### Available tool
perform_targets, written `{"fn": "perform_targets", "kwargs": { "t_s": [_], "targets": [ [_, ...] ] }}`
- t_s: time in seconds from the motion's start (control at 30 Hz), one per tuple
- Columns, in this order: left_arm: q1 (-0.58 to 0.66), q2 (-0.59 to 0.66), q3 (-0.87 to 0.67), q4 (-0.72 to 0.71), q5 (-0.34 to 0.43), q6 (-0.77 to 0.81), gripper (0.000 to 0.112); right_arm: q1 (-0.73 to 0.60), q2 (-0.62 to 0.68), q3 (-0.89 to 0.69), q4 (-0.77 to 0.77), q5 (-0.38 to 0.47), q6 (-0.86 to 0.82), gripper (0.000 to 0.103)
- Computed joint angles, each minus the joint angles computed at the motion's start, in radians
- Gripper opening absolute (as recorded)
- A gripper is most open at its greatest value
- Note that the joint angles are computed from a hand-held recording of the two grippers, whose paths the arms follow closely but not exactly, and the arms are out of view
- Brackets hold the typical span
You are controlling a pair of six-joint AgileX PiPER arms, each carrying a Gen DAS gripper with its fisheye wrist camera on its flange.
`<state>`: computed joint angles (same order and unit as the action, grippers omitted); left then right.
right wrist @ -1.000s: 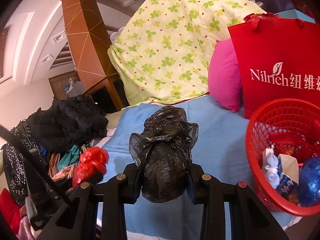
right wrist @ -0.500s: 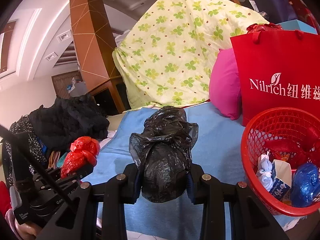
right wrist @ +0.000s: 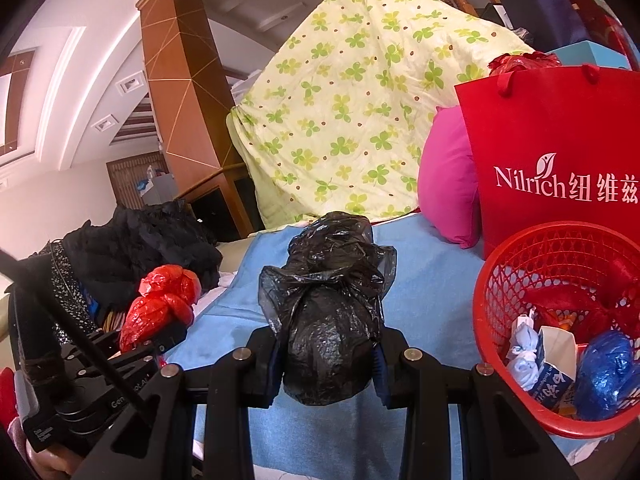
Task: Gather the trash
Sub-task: 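Carry the red plastic bag and black bag toward the red wastebasket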
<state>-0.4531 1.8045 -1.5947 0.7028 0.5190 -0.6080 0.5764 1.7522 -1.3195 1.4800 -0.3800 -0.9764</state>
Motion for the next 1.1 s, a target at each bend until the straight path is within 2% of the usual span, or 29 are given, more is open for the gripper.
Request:
{"fn": "perform_targets", "kwargs": {
  "t_s": [0.23,0.63,1.1],
  "targets": [
    [-0.018,0.003,-0.011,0.008,0.017,0.002,0.034,0.006,-0.021,0.025,-0.029,-0.013,0.038,0.038],
    [-0.011,0.02,-0.045,-0.051,0.009,0.107,0.034,0.006,-0.056,0.068,-0.079,-0.027,0.109,0.038],
    [-0.008,0.025,-0.051,-0.098,0.004,0.17,0.034,0.03,-0.075,0.083,-0.063,-0.07,0.108,0.038]
  ]
}}
